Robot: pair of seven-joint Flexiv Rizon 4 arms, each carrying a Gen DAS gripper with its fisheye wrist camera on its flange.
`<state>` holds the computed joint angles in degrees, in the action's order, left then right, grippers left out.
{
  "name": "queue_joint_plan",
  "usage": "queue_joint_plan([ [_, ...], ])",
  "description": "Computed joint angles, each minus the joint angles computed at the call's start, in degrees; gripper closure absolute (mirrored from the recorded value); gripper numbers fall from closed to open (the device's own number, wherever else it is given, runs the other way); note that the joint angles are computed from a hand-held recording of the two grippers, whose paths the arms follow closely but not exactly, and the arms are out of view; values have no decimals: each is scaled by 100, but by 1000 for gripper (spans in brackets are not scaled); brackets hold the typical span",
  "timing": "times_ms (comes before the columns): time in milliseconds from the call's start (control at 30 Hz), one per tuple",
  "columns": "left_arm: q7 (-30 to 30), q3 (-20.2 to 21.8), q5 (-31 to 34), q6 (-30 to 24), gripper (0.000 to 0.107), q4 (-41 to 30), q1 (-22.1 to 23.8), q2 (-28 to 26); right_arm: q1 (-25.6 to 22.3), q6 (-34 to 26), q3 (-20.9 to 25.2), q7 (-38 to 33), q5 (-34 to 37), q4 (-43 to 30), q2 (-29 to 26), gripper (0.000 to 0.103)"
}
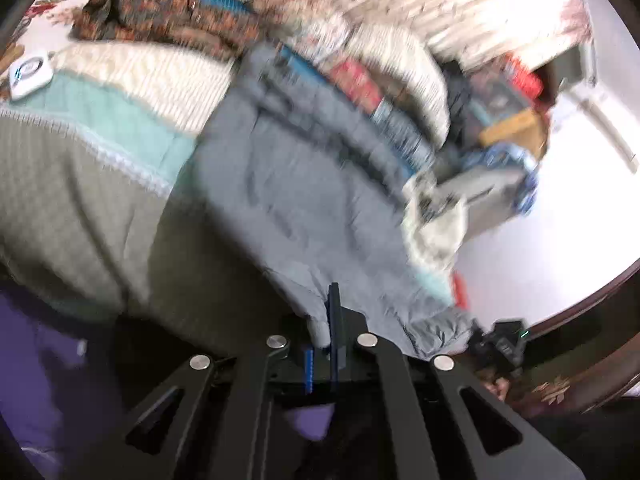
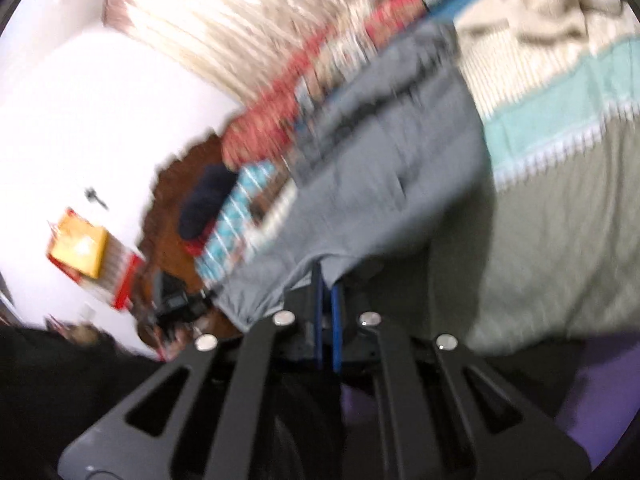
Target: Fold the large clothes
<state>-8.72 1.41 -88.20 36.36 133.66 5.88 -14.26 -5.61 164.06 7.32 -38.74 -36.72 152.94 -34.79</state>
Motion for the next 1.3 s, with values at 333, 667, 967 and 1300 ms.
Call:
queue_joint_plan([
  [333,-805,-483,19,940,66,-2005,-265,-949,-500,-1560,-504,1792,-1001,-2477,-376,99],
  [667,-5032,395,4308,1730,67,-5373,-1086,-3743,-1406,-3900,82,4300,-2677,-4829,-1921,96],
  [967,-4735,-537,4627,1954,69,-4964,-321,-3375,-43,-3160,-659,2218,718,-3624,-1090,41],
  [1300,-3920,-1422,3647,2505,77,-4143,261,-2578,1433,-5766,-713,-620,110,-4490,-544,45],
])
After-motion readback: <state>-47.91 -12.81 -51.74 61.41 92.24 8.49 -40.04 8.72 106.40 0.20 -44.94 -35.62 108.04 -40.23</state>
